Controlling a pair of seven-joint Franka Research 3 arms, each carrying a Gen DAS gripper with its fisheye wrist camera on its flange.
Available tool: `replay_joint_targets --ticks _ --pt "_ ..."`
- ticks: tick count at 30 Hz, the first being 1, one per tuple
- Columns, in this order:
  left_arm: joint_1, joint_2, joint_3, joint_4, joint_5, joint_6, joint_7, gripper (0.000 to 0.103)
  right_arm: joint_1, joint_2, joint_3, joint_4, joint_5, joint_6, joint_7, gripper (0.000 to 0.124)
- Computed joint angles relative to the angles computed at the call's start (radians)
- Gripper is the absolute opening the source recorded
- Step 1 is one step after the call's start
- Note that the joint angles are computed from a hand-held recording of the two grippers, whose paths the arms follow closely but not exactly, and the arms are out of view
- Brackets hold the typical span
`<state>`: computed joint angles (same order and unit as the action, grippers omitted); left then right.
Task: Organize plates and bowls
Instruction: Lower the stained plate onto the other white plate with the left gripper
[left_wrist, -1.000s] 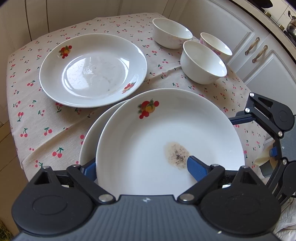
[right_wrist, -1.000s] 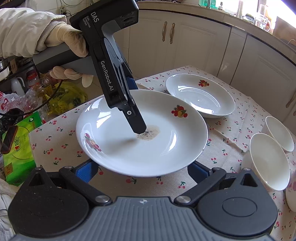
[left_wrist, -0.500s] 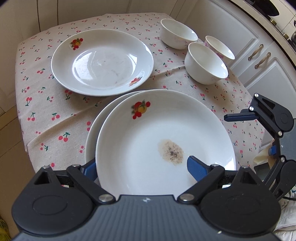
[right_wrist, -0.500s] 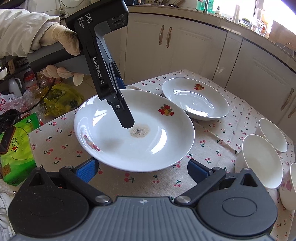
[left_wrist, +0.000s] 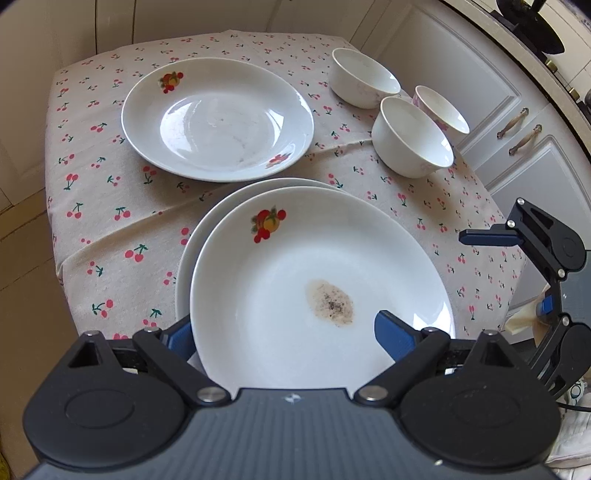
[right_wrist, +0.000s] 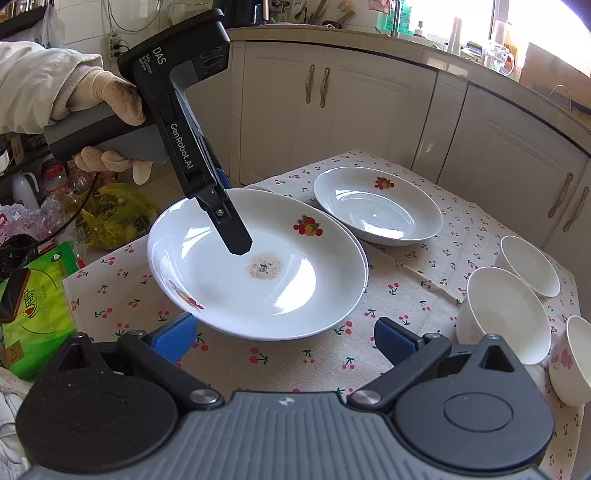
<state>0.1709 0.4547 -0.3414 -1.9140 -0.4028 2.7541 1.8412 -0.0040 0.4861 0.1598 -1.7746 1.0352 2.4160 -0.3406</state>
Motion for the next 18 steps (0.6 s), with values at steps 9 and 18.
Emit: replay_joint_targets --ticks 9,18 --pt "0.0 -0.028 0.0 -0.038 -0.011 0.039 -0.032 0.096 -0.009 -0.016 -0.002 -0.022 0.029 -0.001 -0.025 0.103" --pt "-0.097 -0.073 0.087 -0.121 0.14 0.154 -0.164 0.097 -0.011 -0.039 -0.002 -0.058 0.079 0.026 -0.085 0.103"
